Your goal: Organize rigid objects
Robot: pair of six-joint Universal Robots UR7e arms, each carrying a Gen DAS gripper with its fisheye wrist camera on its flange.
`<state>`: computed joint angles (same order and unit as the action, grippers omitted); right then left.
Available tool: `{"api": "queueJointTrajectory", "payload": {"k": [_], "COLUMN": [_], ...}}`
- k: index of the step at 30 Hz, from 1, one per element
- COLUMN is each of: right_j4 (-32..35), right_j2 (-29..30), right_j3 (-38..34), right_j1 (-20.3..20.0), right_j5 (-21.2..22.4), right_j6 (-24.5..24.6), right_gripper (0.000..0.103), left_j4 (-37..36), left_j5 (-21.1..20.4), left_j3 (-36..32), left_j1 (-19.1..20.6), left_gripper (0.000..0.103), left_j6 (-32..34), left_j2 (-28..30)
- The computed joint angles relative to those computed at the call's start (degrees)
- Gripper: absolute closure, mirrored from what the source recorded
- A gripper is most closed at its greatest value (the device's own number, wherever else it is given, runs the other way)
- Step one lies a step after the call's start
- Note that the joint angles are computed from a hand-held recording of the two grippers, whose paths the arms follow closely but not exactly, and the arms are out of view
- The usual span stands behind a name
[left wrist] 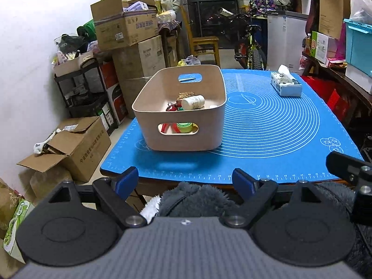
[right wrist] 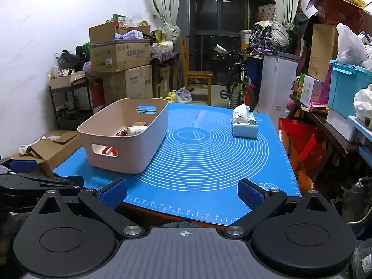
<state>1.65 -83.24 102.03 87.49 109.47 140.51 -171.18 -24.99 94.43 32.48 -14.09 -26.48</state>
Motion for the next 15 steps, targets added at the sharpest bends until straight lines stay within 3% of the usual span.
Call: {"api": "queueJointTrajectory", "payload": {"k": [15], "right_j4": [-1.27], "right_j2": [0.74], "right_j3": [0.26], "right_j1": [-0.55], "right_j5": [0.76], "right_j6": [1.19], "right_gripper": [0.002], "left_j4": [-0.06], "left_j5": [-1.39], "left_j3": [0.41], "left_j1": [0.46], "left_gripper": [0.015], "left_j6": [-1.32], "left_j2": [-0.60]}}
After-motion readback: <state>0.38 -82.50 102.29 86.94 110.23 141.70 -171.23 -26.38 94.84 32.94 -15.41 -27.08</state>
